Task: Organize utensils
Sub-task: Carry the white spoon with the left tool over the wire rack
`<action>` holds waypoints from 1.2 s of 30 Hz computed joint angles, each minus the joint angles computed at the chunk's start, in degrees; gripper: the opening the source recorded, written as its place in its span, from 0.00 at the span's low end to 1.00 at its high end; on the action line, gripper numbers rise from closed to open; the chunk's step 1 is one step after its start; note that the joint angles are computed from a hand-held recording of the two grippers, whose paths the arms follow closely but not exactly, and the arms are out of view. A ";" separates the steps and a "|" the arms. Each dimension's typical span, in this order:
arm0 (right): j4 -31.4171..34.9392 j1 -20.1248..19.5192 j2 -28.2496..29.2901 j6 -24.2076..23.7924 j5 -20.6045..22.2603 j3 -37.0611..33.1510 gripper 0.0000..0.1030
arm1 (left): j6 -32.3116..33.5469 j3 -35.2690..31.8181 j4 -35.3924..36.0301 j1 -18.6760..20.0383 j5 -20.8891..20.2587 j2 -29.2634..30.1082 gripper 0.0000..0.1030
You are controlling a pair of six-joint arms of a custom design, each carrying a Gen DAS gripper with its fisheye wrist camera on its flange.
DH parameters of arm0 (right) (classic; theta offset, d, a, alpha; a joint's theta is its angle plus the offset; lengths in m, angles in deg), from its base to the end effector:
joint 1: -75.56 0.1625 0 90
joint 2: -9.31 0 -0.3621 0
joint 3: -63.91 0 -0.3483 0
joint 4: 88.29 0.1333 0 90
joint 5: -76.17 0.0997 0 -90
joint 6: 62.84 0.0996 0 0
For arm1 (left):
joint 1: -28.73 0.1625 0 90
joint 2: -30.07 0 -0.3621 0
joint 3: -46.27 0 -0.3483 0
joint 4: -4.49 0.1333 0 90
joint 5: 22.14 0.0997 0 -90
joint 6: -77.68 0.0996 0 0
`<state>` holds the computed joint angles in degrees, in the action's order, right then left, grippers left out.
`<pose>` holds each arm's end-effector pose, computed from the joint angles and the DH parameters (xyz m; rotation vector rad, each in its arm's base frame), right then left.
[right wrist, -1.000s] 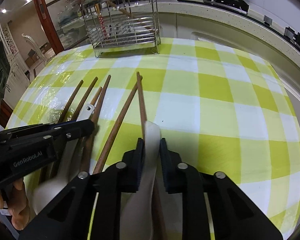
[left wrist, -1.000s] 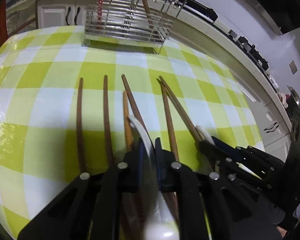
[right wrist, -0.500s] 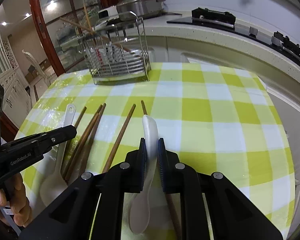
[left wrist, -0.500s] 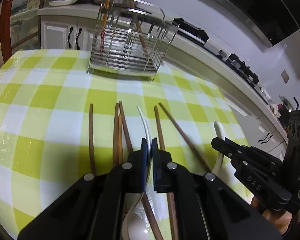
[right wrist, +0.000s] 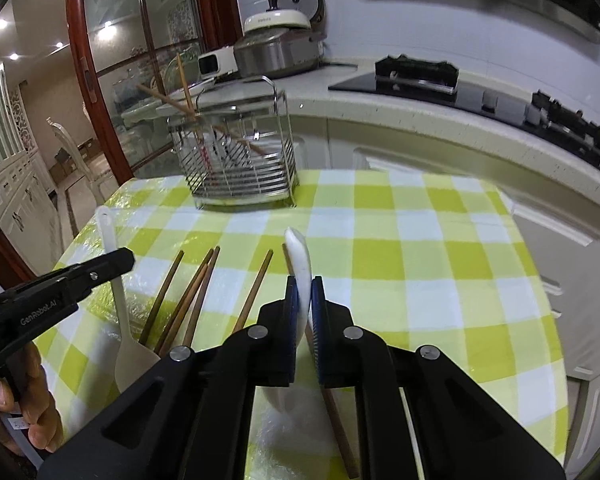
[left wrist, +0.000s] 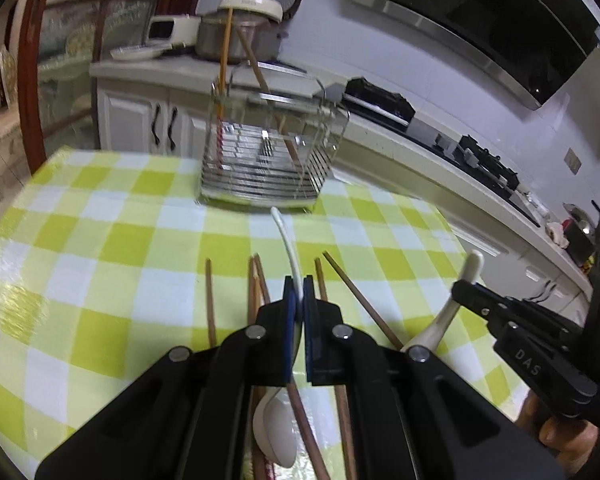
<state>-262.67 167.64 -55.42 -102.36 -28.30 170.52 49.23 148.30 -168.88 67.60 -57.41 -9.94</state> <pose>0.1284 -0.5483 0.2537 0.7873 -2.4269 0.8347 -0.2971 -0.5151 0.0704 0.2409 2.3855 -1.1361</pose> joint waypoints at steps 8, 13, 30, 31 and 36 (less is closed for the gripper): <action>-6.65 0.35 -0.66 0.16 0.64 2.12 0.09 | 1.36 0.39 -2.07 -2.05 6.14 0.70 0.04; -11.61 1.00 -0.86 -0.17 0.80 3.20 0.09 | 3.21 0.69 -5.28 -3.03 8.41 0.92 0.04; -16.28 3.47 1.13 -0.86 1.34 1.10 0.09 | 23.78 -3.00 -25.80 -3.98 10.92 4.46 0.04; -16.19 3.58 1.42 -0.90 1.37 0.66 0.09 | 25.14 -3.45 -26.62 -3.86 10.82 4.64 0.04; -14.32 4.46 2.94 -0.59 1.20 -2.35 0.09 | 28.63 -5.23 -28.25 -2.97 9.71 4.49 0.04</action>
